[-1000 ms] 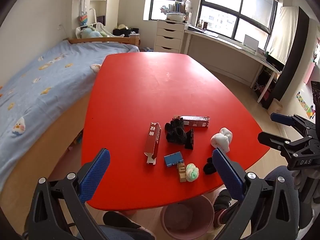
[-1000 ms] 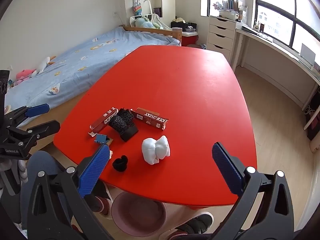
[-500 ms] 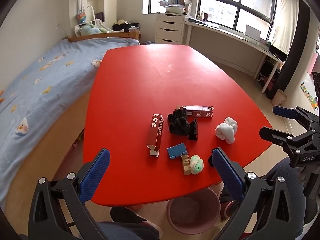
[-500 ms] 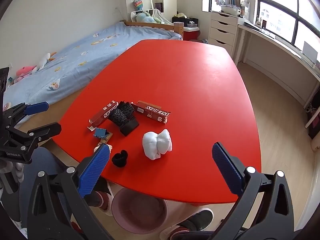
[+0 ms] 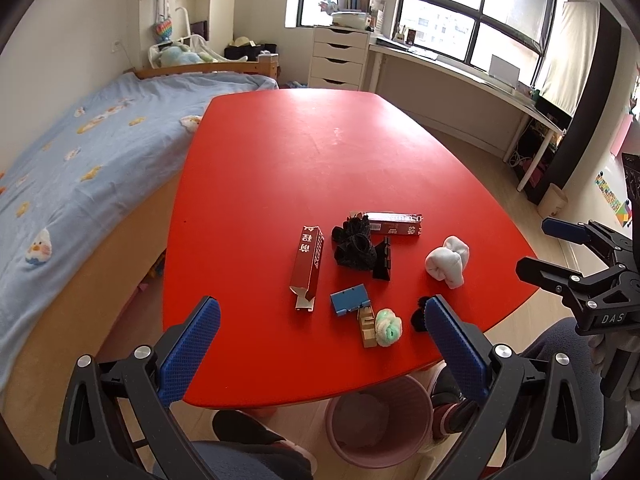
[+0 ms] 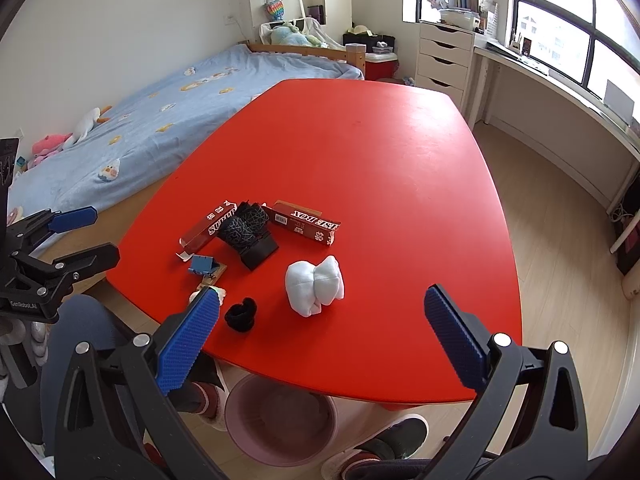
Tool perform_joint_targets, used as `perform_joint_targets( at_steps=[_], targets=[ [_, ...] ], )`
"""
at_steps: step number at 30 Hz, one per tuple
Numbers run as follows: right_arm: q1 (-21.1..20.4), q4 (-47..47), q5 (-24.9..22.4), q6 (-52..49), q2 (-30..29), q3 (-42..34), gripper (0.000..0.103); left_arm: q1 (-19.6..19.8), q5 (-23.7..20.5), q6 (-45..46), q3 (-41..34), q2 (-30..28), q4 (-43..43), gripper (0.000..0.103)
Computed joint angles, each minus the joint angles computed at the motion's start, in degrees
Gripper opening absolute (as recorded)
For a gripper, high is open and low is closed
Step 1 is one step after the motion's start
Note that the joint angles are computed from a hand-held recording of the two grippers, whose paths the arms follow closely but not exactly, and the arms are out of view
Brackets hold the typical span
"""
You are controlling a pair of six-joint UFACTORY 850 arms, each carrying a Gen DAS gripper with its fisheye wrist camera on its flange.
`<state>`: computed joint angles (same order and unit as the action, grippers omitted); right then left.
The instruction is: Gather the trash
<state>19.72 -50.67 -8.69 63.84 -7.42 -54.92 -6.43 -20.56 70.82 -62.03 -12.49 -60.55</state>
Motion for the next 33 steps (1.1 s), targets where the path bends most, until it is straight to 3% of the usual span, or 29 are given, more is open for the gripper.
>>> perform_joint_targets(
  at_steps=[6, 33],
  targets=[
    [0.2, 0.7, -0.3, -0.7, -0.1, -0.2, 0.1, -0.8, 1.9, 2.3, 0.8, 0.6, -0.5, 0.098],
    [-0.2, 9.7, 0.0, -9.1, -0.8, -0.6, 0.1, -0.4, 0.8, -0.9, 0.0, -0.1, 1.9, 0.098]
  ],
)
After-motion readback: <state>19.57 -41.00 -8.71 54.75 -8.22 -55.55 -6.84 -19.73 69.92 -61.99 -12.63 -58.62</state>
